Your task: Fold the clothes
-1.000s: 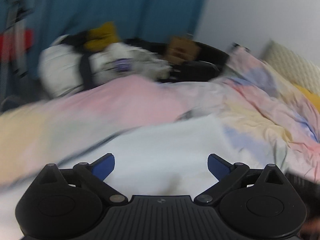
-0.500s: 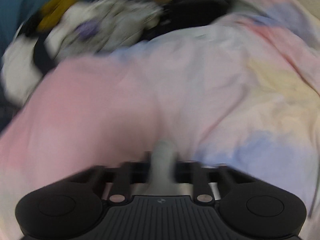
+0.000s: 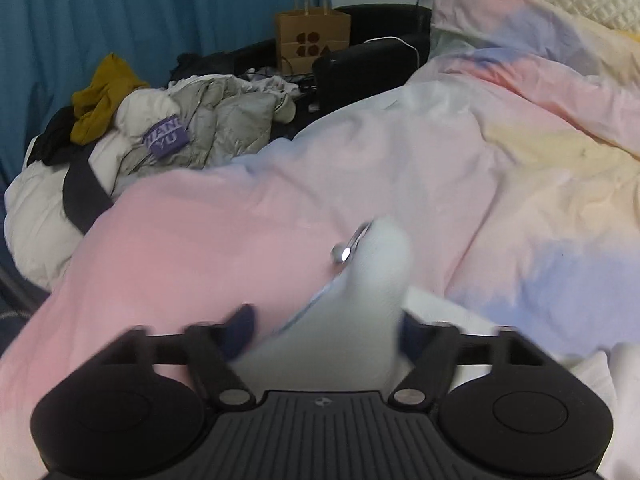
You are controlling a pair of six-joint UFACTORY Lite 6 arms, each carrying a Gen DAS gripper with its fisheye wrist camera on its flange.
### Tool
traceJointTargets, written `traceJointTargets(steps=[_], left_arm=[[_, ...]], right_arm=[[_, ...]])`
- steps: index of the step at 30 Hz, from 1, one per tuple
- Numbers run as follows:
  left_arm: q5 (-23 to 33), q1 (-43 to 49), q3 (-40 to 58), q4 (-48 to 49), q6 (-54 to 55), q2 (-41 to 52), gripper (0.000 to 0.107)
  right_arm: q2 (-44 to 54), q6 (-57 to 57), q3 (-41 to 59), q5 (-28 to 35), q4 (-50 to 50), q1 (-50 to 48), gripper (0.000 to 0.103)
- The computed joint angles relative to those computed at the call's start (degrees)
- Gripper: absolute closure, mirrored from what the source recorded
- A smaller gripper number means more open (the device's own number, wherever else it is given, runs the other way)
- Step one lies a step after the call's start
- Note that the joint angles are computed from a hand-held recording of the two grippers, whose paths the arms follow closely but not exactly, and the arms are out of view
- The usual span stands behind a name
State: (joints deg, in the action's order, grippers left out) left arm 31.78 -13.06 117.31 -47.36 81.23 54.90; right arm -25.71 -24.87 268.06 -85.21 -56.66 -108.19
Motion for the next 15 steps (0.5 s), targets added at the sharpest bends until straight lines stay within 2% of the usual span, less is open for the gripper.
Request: traceJointTargets(steps=[3,6,9,11,15], left_arm=[[3.8,4.9,-12.7,-10.0,10.7,-10.5,0.020],[11.4,13.2,-25.4,-15.6,19.3,-22.7,0.008],[18.5,25.4,-37.2,-15.0,25.5,-34.7,0.008],[21.0,35.1,-42.7,-13.6,27.3,-39.9,0.008],[27.8,55.7,-44.0,-9.8,30.3,-42.1,0.008]], right_arm=[[-0.6,-1.2,-0.2,2.1,-3.3,-0.4,0.034],[-0.5,-2.3,0.1,3.3,-8.2,-0.3,0.034],[0.8,-3.4,1.5,5.5,-10.9,-0.9,0.034],[1.9,-4.4,2.4,7.2,-11.8,-1.5,0.034],[2.6,-8.3,1.4,6.9,-12.3,-2.4,0.034]])
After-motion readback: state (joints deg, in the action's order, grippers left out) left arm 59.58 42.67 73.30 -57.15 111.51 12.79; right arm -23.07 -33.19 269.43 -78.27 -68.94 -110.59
